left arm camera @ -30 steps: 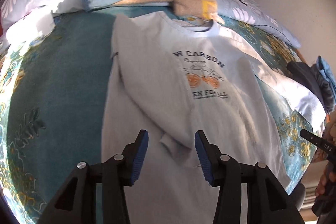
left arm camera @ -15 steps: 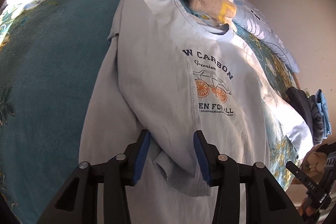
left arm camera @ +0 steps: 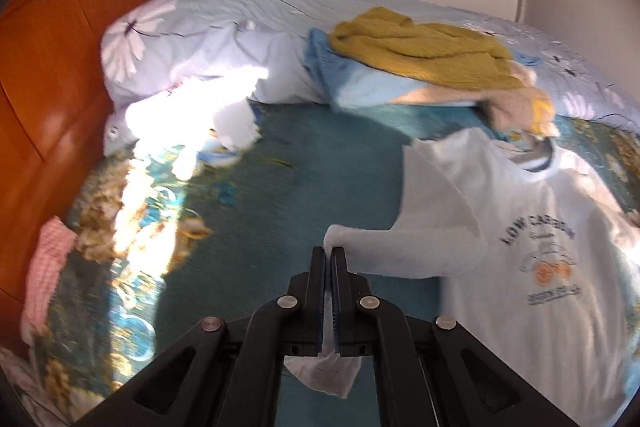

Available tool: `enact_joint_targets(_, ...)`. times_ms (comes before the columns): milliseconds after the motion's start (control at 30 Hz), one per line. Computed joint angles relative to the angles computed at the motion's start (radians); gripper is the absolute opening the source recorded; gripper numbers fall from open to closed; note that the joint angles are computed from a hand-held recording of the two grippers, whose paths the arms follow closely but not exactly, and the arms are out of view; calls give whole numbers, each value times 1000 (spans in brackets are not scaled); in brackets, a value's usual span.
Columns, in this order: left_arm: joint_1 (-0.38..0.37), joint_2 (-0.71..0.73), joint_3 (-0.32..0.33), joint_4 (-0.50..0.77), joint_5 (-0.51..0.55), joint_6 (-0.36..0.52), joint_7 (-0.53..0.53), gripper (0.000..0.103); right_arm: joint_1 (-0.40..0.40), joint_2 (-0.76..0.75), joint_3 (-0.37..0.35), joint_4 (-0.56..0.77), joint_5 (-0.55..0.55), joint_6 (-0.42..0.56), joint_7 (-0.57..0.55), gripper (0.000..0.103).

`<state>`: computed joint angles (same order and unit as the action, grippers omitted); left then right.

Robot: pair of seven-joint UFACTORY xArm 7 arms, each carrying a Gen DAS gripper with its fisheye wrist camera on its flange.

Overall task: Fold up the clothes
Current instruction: 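Grasp a t-shirt sleeve with the left gripper and fold it across the body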

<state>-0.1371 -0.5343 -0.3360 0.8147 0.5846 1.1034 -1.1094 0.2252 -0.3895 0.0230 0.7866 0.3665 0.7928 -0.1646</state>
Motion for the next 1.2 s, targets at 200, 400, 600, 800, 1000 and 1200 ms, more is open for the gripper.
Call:
enact_joint_targets(200,95,26,41,-27,199,154,133,3,-4,9,-2,-1,0,5,6,5)
enact_joint_targets(400,155,121,163,-35,204,129,152,3,-7,17,-6,2,9,9,2,5)
enact_joint_targets(600,156,159,171,-64,186,166,128,4,-21,18,-14,-1,15,6,12,5)
enact_joint_targets(800,134,14,232,-186,43,-45,114,7,-23,24,-69,2,133,-26,-39,5)
enact_joint_targets(1000,154,-199,190,-278,-120,-103,75,54,-103,-62,-106,-53,144,-152,-17,7)
enact_joint_targets(1200,132,-417,162,-407,-336,-215,-55,59,-125,-55,-222,-43,201,-229,-70,43)
